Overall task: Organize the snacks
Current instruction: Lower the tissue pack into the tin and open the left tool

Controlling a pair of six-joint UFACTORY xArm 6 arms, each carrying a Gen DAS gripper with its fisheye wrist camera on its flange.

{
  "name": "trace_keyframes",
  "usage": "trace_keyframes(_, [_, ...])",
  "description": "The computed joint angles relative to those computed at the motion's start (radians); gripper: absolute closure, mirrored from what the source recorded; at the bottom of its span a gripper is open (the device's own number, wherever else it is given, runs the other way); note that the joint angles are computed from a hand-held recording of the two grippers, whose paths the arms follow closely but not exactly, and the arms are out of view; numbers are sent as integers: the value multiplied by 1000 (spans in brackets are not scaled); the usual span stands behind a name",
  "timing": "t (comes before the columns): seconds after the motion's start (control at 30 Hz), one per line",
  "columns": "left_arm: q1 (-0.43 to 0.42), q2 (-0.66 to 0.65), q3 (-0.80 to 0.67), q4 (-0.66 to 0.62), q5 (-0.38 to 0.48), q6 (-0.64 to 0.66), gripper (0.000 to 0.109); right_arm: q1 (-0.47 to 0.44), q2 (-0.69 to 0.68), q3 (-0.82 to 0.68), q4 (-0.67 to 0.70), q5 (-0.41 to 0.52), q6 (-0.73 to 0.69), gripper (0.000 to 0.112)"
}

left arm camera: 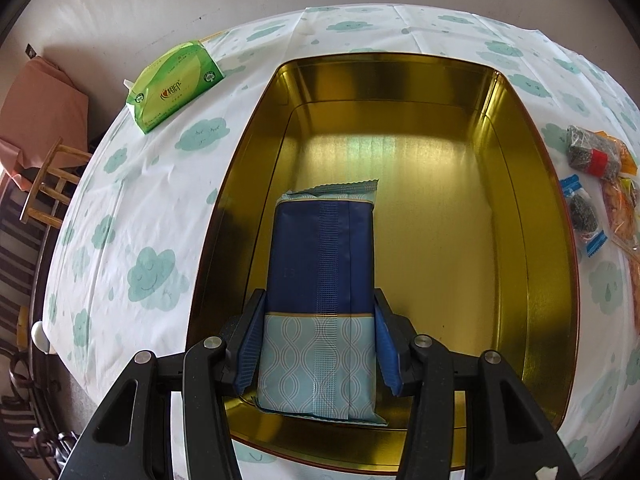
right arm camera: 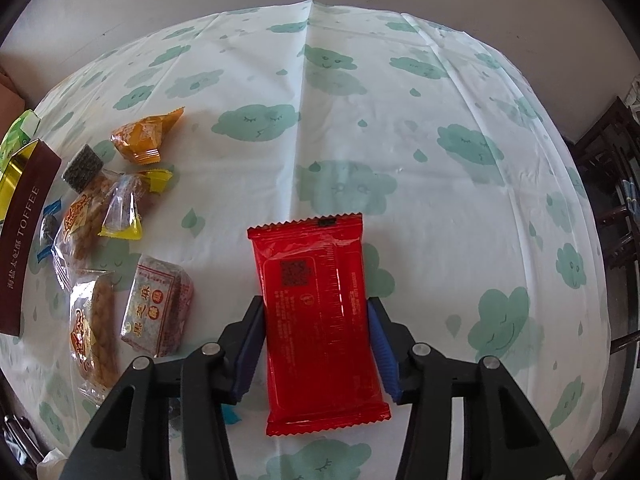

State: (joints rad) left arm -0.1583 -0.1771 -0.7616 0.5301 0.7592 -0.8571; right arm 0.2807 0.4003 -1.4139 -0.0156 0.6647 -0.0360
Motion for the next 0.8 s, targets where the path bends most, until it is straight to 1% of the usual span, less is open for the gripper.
trace_keyframes(0.47, [-5, -7, 3, -20, 7, -5, 61, 0, 3, -4, 2, 3, -4, 62])
trace_keyframes(0.67, [-1, -13, 9, -23, -8, -6, 60, 1, -5, 14, -1, -21, -1, 64])
trace_keyframes(0.8, [7, -26, 13, -44, -19, -5, 59, 9, -15, 31, -40, -43, 42, 66])
